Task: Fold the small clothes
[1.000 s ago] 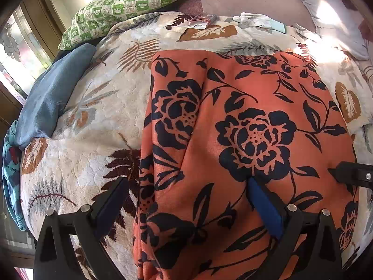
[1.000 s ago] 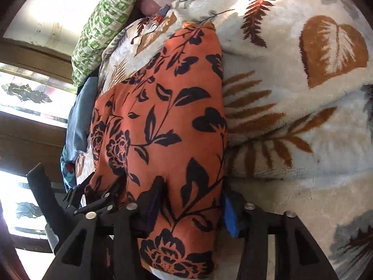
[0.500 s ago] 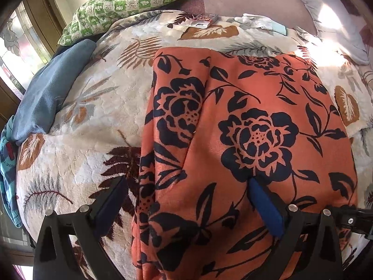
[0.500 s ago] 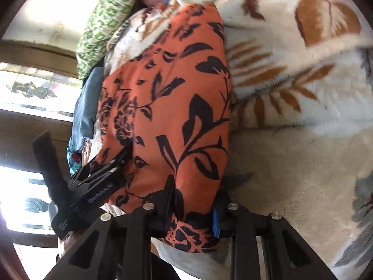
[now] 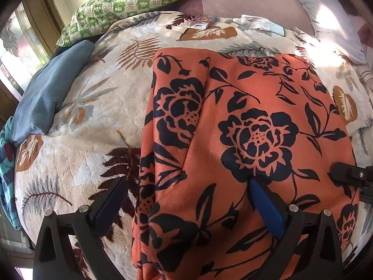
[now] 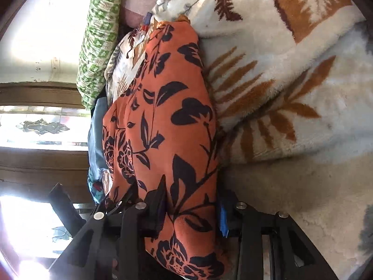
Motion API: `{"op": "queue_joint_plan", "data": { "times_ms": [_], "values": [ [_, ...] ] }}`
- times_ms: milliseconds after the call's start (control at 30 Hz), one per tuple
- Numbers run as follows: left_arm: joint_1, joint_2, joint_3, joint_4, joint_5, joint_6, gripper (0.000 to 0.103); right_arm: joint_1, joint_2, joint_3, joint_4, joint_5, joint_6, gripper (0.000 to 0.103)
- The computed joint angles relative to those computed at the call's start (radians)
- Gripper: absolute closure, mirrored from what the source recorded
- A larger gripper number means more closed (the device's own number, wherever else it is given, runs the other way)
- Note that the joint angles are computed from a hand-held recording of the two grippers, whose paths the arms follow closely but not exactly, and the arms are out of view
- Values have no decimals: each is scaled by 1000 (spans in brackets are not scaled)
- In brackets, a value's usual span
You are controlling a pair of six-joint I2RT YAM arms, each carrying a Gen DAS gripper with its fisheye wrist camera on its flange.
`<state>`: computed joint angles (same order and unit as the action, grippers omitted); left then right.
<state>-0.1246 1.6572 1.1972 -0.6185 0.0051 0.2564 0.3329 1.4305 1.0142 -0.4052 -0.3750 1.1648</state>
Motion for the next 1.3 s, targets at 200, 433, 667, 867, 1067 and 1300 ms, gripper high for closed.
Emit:
{"op": "queue_joint_plan", "data": {
  "times_ms": [200, 433, 667, 867, 1067, 1300],
  "values": [
    [7, 3, 24, -24, 19, 0, 0, -16, 20, -2, -13, -17, -26, 55],
    [313, -74, 96, -153, 399, 51, 0, 23, -69, 232, -369, 217, -164, 36],
    [500, 86, 186, -393, 607, 93, 1, 100, 158, 494, -363, 171, -294, 34],
    [422, 45, 85, -364, 652, 139, 1, 121, 241, 448, -297, 119, -248, 34],
    [426, 99, 98, -371, 659, 98, 44, 97, 237, 370, -190, 55, -223, 34],
    [509, 265, 201, -540, 801, 68, 75, 132, 281, 423, -223, 102, -270, 34]
  ]
}}
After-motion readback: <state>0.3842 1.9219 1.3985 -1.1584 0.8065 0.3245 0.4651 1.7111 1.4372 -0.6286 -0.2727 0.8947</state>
